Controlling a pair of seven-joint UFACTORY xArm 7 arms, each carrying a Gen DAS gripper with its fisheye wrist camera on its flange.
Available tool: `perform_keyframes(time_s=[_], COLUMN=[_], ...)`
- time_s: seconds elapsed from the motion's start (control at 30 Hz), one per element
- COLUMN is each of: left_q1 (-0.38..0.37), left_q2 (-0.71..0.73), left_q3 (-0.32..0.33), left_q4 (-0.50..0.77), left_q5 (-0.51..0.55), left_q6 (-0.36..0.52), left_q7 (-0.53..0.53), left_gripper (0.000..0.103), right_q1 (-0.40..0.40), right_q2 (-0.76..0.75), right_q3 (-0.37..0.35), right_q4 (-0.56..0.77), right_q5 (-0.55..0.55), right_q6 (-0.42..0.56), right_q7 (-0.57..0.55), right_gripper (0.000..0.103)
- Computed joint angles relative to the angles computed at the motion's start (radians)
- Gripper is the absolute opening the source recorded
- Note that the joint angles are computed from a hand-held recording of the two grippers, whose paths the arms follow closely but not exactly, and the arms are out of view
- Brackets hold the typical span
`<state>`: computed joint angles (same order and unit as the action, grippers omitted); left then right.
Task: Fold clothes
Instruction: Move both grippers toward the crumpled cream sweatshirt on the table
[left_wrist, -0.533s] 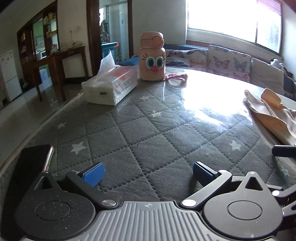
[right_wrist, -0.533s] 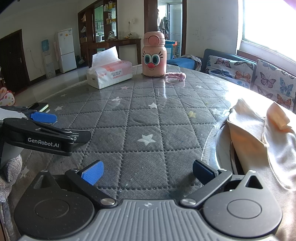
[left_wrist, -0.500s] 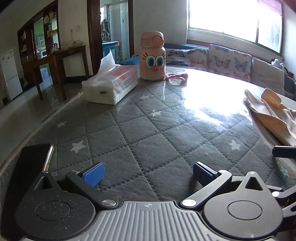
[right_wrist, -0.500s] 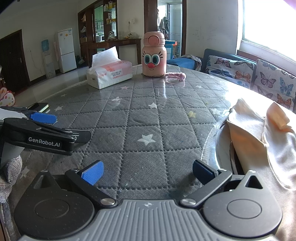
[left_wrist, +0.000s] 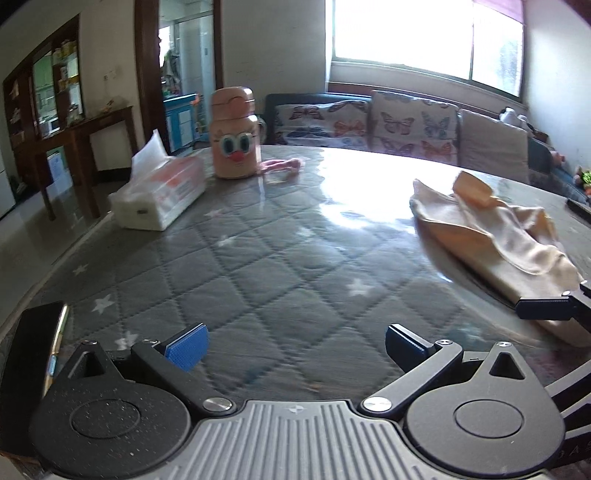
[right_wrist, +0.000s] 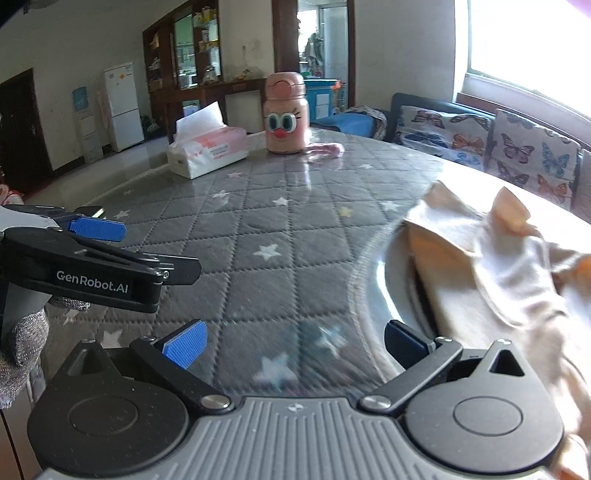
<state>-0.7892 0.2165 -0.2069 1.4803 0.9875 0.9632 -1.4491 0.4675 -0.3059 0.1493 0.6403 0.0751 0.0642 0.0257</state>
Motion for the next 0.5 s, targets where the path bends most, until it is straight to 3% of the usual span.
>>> perform_keyframes(time_s=[0.5], left_q1=[-0.115], left_q2=[0.131], left_q3=[0.026], left_q4=[0.191], left_q5=[-0.027], left_q6=[0.021], left_q7=[0.111], left_gripper=[0.103], right_q1=[-0.132], right_q2=[-0.296], right_q3=[0.051], right_q4=[-0.173], right_q5=[-0.073], right_q6=[0.089], right_q7=[0.145], right_gripper=[0.103])
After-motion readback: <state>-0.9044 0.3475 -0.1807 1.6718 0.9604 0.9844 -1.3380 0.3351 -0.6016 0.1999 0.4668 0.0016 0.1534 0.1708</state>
